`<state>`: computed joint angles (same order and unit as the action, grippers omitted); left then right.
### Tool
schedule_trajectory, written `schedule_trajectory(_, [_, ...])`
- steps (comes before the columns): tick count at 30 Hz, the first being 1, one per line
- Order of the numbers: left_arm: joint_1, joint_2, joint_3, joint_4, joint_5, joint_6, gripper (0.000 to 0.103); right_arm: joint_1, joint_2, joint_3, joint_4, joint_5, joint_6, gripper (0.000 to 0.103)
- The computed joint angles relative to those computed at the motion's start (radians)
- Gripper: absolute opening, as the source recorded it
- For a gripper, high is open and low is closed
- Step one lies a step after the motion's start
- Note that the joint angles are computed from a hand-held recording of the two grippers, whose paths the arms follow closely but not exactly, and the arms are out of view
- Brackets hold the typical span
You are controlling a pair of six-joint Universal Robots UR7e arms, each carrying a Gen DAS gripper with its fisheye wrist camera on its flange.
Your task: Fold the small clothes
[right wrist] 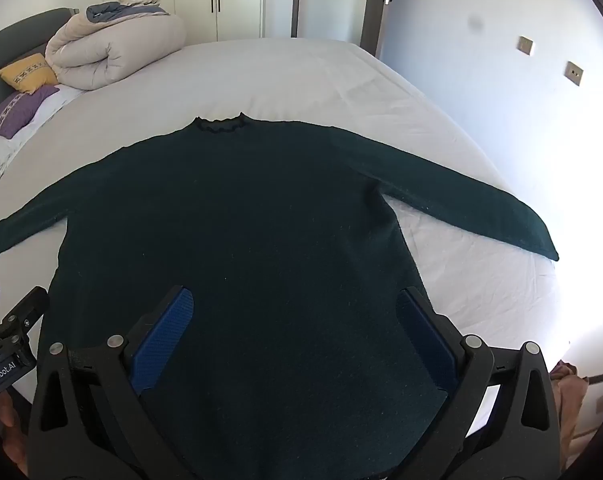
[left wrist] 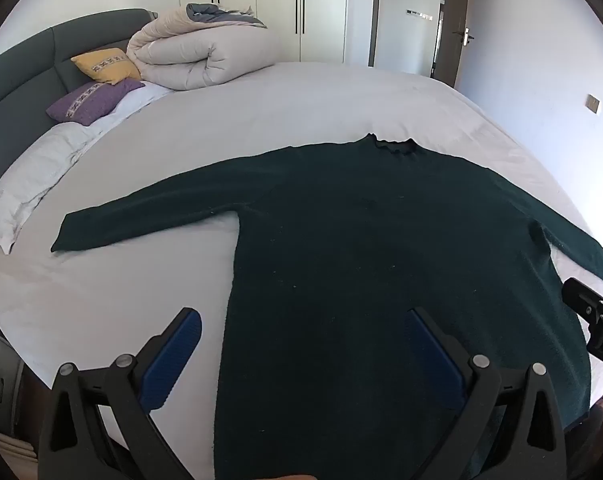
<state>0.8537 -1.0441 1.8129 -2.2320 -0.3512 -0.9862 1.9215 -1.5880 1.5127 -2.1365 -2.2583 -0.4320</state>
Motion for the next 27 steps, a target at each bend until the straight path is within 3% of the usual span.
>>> schedule_trajectory(27, [-0.006,-0.014,0.019,0.024,0.022,-0.021,0.103,0.008,-0.015,0.034,-0.003,0.002,0.001,0.103])
